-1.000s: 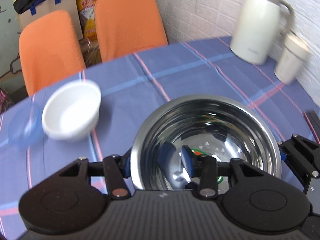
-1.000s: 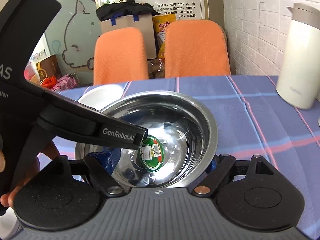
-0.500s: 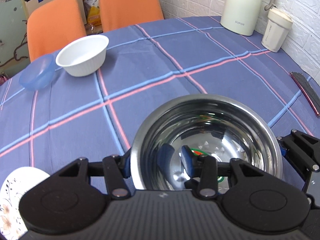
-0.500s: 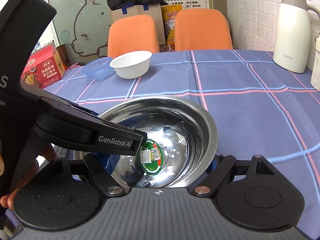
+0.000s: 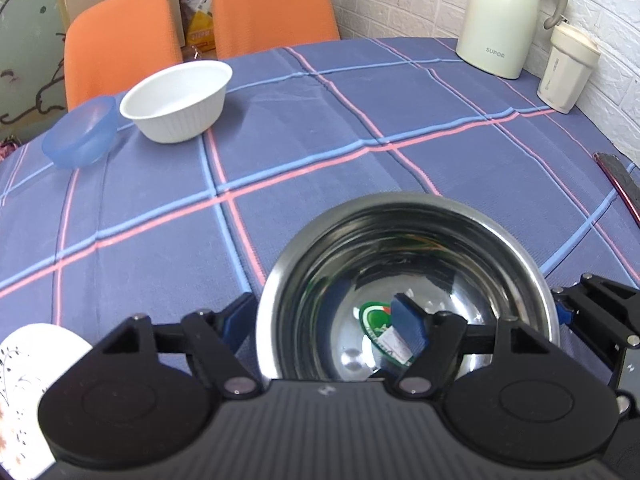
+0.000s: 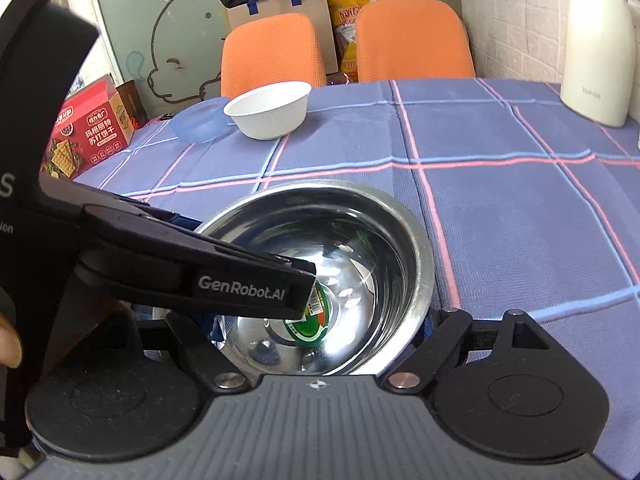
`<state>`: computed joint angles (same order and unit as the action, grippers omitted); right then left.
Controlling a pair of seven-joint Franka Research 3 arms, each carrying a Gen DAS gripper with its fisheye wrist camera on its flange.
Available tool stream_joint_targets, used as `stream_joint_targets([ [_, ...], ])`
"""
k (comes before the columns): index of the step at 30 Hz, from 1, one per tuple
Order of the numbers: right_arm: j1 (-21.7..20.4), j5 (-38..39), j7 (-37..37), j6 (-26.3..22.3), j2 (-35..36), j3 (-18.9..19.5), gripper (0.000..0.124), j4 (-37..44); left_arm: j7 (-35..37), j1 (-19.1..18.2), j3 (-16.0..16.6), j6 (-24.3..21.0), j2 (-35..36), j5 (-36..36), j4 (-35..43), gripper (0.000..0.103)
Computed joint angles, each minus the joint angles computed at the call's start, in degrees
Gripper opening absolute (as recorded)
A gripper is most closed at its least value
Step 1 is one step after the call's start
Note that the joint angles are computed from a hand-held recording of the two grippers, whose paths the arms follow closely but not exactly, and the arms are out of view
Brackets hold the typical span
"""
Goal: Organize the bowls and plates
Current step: 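Carry the steel bowl with the left tool onto the plate stack and release, then move the left tool to the white ceramic bowl's rim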
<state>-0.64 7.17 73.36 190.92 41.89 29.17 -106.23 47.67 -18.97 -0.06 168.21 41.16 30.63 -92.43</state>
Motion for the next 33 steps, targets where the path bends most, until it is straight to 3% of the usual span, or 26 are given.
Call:
stream_joint_targets([
  [7,-4.1,-0.6,2.9,3.4,-2.5,2.5,0.072,-5.0,-2.9,-1.0,2.2,2.2,-3.3,1.4,-3.8,0.076],
  [11,-8.6,-4.2,6.4,7.5,-4.9,5.2,0.072,-9.9,-8.1,-4.0,7.1,6.0,-7.0,5.3,-8.4,0.077],
  [15,-8.4,-6.5,9.5,10.3,-6.5,4.1,0.072,-11.2,-12.7,-5.2,10.4,8.7,-10.2,8.5,-11.8,0.079],
  [18,-7.1,-8.6,11.0,9.9,-6.3,2.7,0.072,-9.1,-18.0,-7.6,15.3,9.9,-11.6,11.6,-12.8,0.080],
  [22,-6.8,-13.9,12.3,6.7,-3.8,3.0,0.072,-3.2,-23.0,-7.2,18.7,10.3,-11.8,15.4,-12.0,0.081],
  [29,-2.2,-13.1,6.2,-3.7,2.6,1.9,0.072,12.2,-23.3,1.5,13.8,7.1,-10.2,15.3,-8.6,0.081],
  [33,2.1,-11.9,2.1,-11.2,6.9,-0.2,0.073,22.5,-16.5,8.0,7.6,4.2,-6.9,11.1,-2.5,0.081],
])
